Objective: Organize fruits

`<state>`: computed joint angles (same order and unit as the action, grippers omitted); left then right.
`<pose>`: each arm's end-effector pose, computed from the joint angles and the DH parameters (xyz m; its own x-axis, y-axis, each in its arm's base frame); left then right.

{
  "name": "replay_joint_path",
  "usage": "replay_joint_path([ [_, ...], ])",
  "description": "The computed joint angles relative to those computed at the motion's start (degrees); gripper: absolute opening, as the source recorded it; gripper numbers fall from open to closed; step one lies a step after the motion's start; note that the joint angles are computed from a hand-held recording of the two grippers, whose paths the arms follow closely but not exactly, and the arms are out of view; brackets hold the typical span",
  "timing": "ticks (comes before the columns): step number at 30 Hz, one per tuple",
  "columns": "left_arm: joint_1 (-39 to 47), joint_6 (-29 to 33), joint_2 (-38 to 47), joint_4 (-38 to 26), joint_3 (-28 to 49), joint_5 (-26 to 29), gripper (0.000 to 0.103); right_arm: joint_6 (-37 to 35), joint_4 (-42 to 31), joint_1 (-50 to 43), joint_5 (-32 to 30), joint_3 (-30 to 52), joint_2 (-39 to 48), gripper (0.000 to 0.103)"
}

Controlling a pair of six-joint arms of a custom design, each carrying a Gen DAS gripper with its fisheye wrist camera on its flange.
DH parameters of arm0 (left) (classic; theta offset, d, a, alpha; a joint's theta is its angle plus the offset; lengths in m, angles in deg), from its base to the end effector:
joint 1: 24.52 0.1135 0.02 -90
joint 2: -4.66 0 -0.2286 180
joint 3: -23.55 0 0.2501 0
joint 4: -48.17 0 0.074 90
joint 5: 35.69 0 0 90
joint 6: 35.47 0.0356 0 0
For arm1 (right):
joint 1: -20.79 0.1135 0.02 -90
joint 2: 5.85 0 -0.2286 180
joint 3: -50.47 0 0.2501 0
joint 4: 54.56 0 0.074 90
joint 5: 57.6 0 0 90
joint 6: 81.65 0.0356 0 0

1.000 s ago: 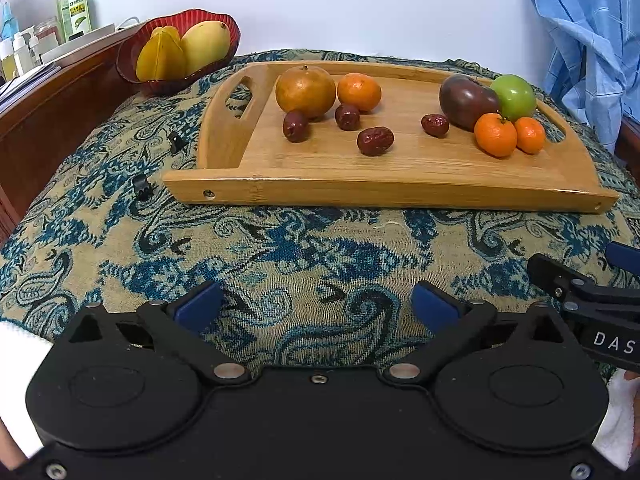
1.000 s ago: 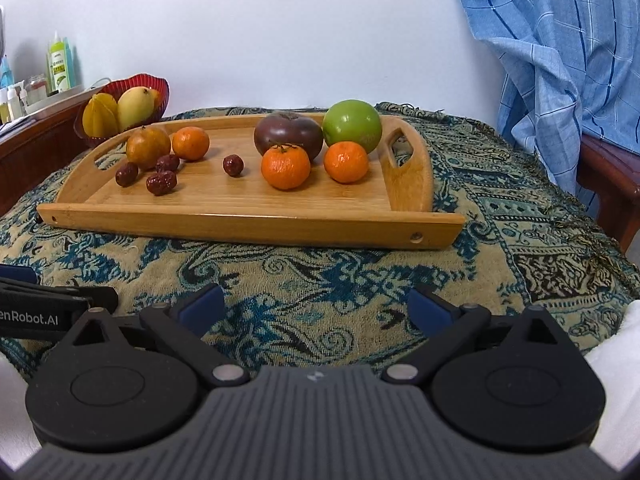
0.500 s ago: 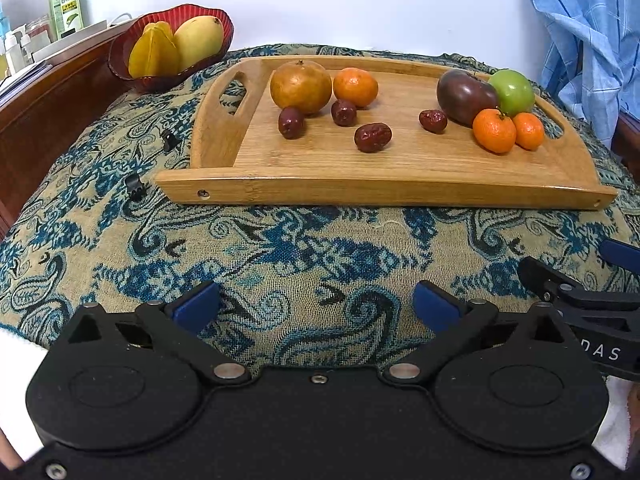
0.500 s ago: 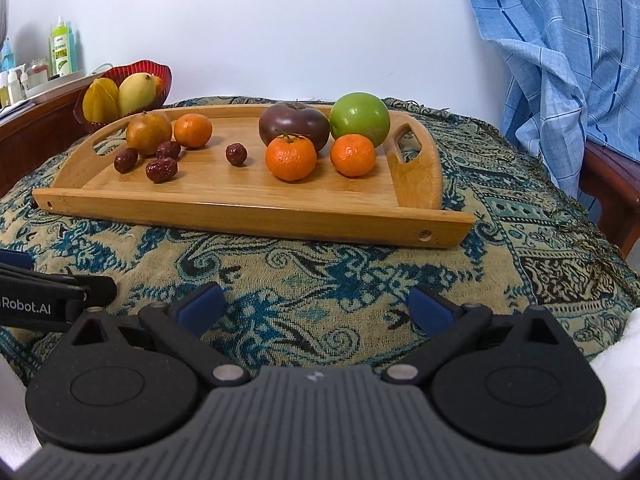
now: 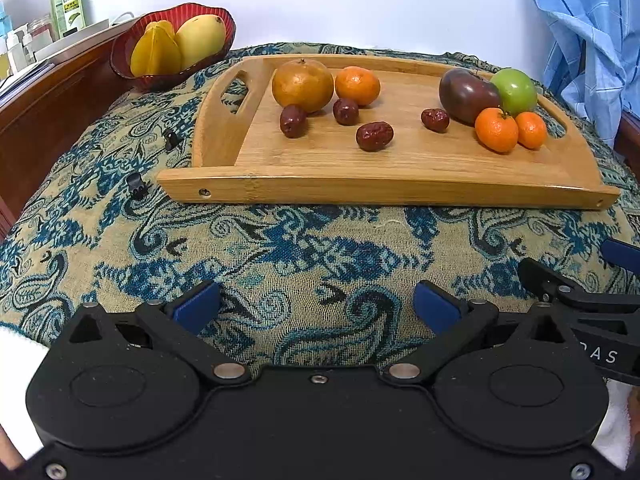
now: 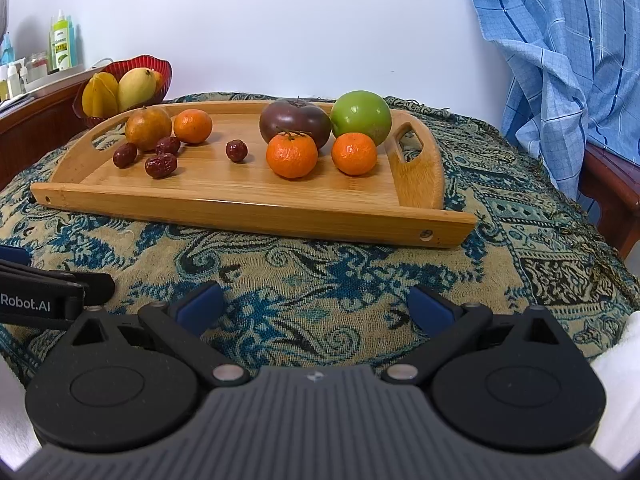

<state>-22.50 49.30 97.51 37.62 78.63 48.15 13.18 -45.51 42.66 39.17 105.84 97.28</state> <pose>0.3015 0.0145 0.1069 -0.7336 -0.1166 -0.6695 -0.1740 0.9846 0.0192 0.3035 0.1173 0.0826 -0.6023 -0.1516 -0.7838 -0.2347 0.9720 -0.0078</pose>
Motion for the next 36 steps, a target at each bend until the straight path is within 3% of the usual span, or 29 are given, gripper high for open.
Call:
replay_joint_path([
  [36, 0.12, 0.03, 0.16, 0.26, -0.02, 0.3, 0.103, -0.14, 0.19, 0.47, 0.71, 0.14, 0.38, 0.103],
])
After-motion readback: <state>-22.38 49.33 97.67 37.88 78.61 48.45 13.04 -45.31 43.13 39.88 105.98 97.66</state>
